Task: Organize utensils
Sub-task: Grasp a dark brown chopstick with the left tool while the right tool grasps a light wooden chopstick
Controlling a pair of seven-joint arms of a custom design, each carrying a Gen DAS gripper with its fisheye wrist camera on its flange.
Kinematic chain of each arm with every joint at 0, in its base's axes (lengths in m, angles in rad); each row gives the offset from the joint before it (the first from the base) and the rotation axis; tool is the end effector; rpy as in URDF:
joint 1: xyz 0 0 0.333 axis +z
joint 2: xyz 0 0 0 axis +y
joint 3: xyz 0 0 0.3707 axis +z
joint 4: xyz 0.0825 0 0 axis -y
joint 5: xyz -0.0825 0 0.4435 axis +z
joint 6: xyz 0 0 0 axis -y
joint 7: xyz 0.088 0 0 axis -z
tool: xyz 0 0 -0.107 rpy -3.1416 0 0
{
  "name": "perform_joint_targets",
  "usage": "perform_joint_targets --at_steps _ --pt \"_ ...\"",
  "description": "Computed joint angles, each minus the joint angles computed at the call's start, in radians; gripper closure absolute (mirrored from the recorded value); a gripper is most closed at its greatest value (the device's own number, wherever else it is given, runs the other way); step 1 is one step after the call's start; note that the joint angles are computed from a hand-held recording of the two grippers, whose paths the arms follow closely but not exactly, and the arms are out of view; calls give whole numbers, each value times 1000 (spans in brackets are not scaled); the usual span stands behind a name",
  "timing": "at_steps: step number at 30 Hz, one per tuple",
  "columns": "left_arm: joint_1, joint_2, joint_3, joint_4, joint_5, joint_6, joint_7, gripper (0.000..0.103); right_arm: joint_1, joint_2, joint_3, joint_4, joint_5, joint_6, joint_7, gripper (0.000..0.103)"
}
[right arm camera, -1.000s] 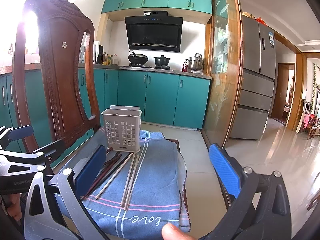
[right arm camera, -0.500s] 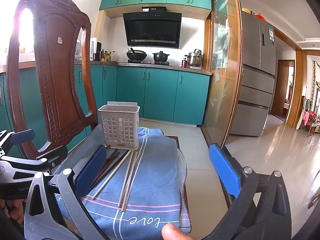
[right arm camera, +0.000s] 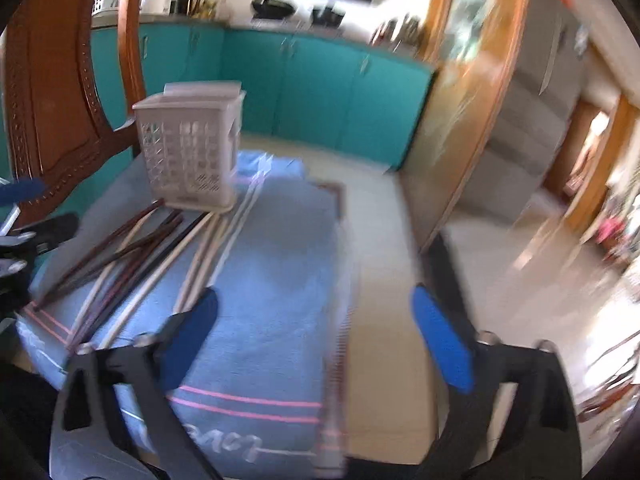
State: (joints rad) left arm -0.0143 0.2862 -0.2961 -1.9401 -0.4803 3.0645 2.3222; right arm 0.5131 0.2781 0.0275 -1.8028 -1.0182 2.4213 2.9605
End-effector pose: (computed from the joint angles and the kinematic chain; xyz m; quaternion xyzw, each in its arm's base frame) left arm 0.6991 -0.1666 0.4522 -0.4435 0.7920 -0.3356 0.2519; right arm 0.6271 0.3700 0.4527 -0.5903 0.6987 -0.3431 0.2137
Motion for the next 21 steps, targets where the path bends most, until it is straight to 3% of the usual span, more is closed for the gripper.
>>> perform_joint_targets --at_steps 1,3,7,10,14,17,21 --pt "-19 26 25 35 28 -36 -19 51 -31 20 8 14 63 64 -41 37" --pt "-71 105 100 153 107 -147 -102 66 -78 82 28 78 216 119 -177 47" --pt "-105 213 160 308 205 -247 -225 71 -138 258 83 306 483 69 -456 68" --pt "-98 285 168 410 236 -327 -289 71 -171 390 123 481 635 10 -604 72" --pt "-116 342 197 490 312 -411 -370 71 -143 497 106 641 705 -65 -707 72" --pt "-134 369 218 521 375 -439 -414 70 -128 511 85 648 755 -43 -736 72" --pt "-137 409 226 569 420 -477 -469 70 -118 535 73 697 837 -78 -803 76"
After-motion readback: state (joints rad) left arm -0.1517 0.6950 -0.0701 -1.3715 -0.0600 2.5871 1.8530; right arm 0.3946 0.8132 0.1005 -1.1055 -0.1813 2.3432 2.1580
